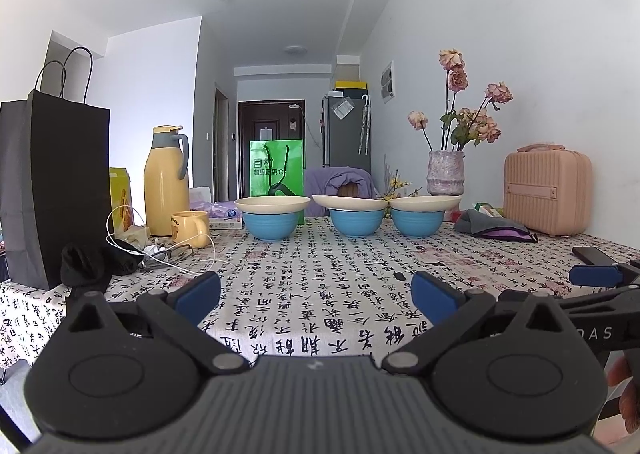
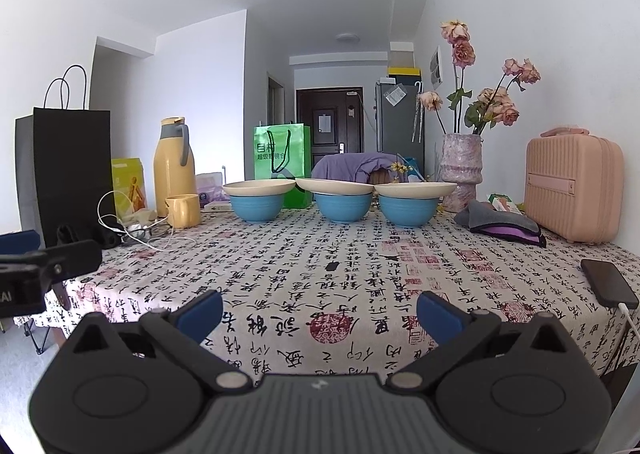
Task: Organize plates and bowls
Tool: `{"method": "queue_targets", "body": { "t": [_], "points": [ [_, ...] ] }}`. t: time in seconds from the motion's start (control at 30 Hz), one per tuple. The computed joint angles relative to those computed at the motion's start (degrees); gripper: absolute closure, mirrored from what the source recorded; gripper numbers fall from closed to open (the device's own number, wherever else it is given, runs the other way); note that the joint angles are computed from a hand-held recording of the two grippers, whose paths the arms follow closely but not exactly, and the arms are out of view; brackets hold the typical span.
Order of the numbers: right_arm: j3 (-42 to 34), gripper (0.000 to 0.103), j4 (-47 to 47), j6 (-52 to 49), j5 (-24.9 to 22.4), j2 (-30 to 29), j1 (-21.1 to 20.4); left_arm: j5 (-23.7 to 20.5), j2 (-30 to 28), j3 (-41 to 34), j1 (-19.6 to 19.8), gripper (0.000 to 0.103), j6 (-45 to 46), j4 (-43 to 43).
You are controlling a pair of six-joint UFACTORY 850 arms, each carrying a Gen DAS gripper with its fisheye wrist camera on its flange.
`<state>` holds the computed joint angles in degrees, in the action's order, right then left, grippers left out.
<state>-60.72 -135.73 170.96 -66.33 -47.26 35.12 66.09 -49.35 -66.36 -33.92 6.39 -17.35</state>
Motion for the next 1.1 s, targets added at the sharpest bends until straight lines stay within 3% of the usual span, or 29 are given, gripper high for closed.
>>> {"method": "queue_targets", "body": {
  "t": [1.1],
  "points": [
    [-0.5, 0.0, 0.7, -1.3, 0.4, -0.2, 0.2, 0.0, 0.0, 0.1, -0.1, 0.0, 0.3, 0.1]
  ]
}}
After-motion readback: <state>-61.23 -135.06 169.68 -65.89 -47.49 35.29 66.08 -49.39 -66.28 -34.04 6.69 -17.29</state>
